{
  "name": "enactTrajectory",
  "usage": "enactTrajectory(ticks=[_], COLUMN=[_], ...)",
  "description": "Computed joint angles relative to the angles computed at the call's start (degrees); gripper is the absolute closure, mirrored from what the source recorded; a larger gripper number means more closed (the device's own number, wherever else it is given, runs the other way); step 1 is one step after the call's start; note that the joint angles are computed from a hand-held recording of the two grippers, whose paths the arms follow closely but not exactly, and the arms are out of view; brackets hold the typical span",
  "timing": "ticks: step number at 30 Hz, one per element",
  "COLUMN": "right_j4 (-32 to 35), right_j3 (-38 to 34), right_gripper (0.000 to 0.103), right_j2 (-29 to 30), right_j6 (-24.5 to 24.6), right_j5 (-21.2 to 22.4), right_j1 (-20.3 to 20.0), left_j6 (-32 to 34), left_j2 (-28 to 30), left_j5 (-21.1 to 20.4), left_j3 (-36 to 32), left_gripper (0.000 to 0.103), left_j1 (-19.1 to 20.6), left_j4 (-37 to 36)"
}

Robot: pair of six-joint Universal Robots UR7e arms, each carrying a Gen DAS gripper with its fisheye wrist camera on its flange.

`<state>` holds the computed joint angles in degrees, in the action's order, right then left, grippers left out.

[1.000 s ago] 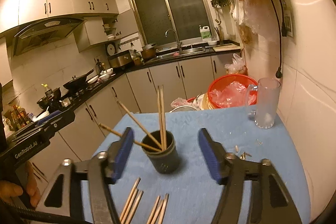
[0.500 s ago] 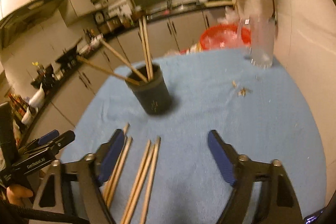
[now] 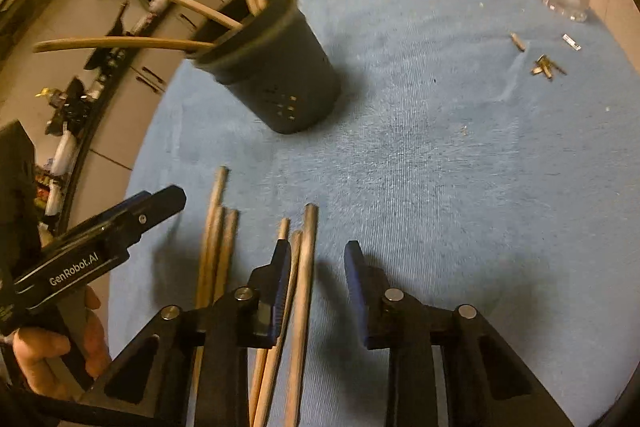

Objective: Organize utensils
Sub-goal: 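Lower both tools and grasp another wooden chopstick with each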

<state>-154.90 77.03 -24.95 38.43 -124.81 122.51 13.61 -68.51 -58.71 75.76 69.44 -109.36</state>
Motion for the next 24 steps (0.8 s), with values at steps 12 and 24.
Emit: enactTrajectory(ticks=[12, 24], right_j4=[9.28, 12.55], right_j3=[-9.80, -7.23], right_gripper=[0.090, 0.094], right_j2=[5.03, 2.43], right_j6=[-1.61, 1.12], right_j5=[-5.29, -5.14], right_j1=[-0.09, -0.29], left_j6=[0.30, 3.22], left_j2=[5.12, 5.79], left_j5=[2.27, 2.98], left_j3=[-3.18, -7.15], left_gripper=[0.058, 0.097], left_j1=[0.83, 2.35], left_j4=[1.46, 5.43])
